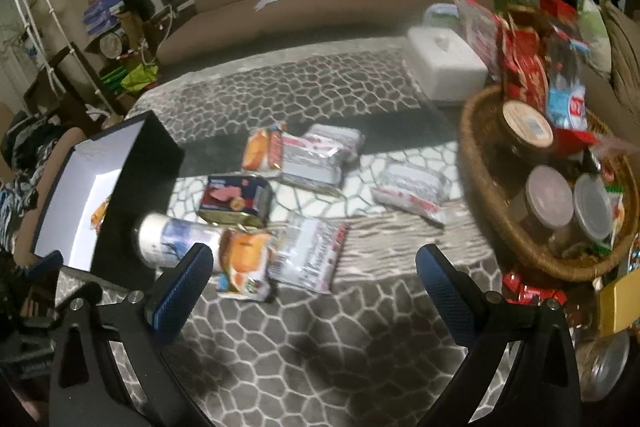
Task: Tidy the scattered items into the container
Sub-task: 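Move both tools back toward the remaining snacks on the table, then grasp a gold cake packet with the left tool while the right tool grasps a white bread packet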
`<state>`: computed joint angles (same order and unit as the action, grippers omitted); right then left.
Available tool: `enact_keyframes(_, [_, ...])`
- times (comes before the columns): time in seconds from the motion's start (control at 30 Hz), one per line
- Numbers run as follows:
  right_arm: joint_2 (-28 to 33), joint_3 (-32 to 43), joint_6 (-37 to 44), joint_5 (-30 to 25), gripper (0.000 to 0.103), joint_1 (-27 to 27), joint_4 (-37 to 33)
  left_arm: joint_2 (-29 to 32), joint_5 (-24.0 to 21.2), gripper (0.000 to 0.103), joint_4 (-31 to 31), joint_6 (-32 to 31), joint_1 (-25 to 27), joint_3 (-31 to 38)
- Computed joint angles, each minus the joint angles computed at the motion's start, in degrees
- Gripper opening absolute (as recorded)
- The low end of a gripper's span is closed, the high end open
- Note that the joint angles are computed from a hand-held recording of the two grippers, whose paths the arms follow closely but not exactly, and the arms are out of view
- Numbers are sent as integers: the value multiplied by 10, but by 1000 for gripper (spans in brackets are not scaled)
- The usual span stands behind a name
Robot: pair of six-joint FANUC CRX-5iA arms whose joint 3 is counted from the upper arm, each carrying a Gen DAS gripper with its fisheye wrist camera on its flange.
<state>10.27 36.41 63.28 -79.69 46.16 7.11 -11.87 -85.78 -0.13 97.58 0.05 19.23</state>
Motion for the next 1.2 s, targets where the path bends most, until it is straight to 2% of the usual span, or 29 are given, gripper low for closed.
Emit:
enact_keyframes(0.17, [-24,-54,1,21,103,-23,-28,-4,35,103,-2,37,-51,-39])
enact_keyframes(0.33, [-43,-93,0,42,103,-45,-55,13,47,103,-34,75,-96,-46])
enact_keyframes(0.53, [-57,-125,13,70,103,-75,-93,35,55,103,-61,111,-125,-52])
enact_keyframes(0.87, [-50,-152,42,100,103,-89,-90,76,81,103,-72,147,-138,-60])
enact_keyframes(1.07, [-43,-154,54,115,103,-109,-120,81,115,103,-45,163,-126,-82])
enact_keyframes(1.2, [-34,-155,57,116,103,-109,-116,88,129,103,-27,178,-113,-91])
